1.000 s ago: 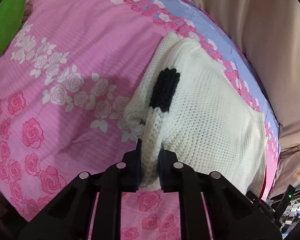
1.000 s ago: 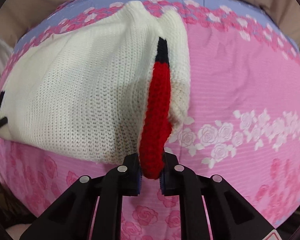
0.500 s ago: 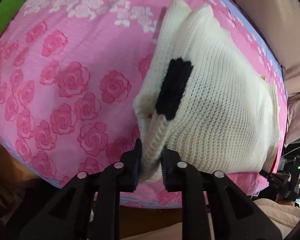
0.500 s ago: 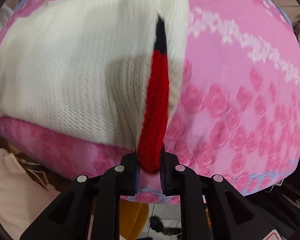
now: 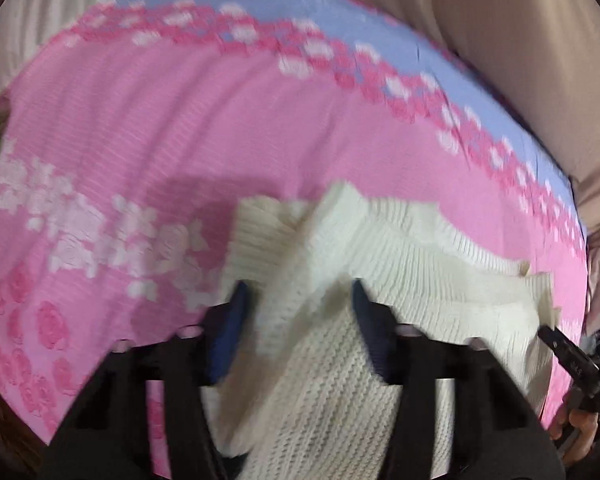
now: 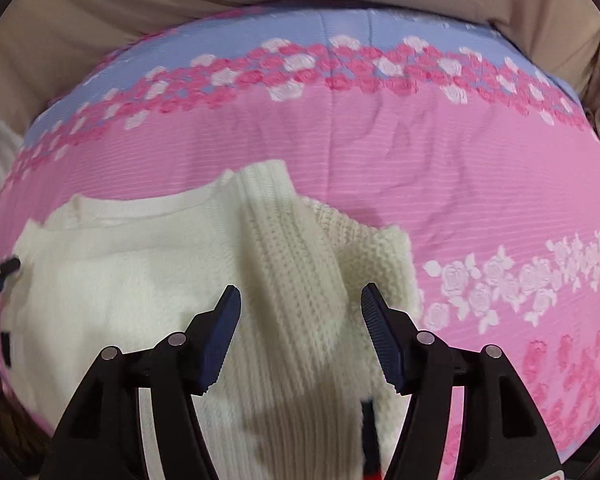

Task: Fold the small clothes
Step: 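Fold the edge over onto the sweater with both grippers and release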

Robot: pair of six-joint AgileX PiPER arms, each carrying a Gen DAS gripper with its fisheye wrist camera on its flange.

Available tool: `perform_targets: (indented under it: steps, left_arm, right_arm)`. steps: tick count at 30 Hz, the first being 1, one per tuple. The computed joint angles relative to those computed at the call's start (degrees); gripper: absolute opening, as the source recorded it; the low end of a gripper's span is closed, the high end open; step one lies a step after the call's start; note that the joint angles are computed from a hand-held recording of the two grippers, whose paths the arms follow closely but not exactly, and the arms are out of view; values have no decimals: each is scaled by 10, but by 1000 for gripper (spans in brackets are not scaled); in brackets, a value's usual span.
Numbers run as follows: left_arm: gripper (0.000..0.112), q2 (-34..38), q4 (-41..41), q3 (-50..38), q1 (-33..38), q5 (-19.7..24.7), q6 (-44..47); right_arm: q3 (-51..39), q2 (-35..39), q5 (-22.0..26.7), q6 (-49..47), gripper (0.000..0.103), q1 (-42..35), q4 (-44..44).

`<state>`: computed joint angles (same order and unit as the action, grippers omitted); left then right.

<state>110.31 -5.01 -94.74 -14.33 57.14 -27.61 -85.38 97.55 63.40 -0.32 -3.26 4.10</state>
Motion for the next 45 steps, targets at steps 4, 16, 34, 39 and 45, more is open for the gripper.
perform_targets:
  steps: [4, 16, 34, 39, 45]
  left_arm:
    - [7, -33, -35, 17, 18, -17, 27]
    - [8, 54, 31, -79, 6, 38, -7]
    - [26, -72, 102, 102, -121, -1, -77]
    - [28, -96, 114, 127, -115, -3, -86]
    - [28, -125, 96, 186, -95, -42, -73]
  right_arm:
    - [6, -18, 8, -62, 10, -45, 120]
    - [11, 14, -11, -46, 10, -90, 108]
    - [135, -126, 7, -4, 14, 189, 9]
    - [173, -187, 26, 2, 13, 163, -9]
    - [262, -247, 25, -85, 10, -19, 31]
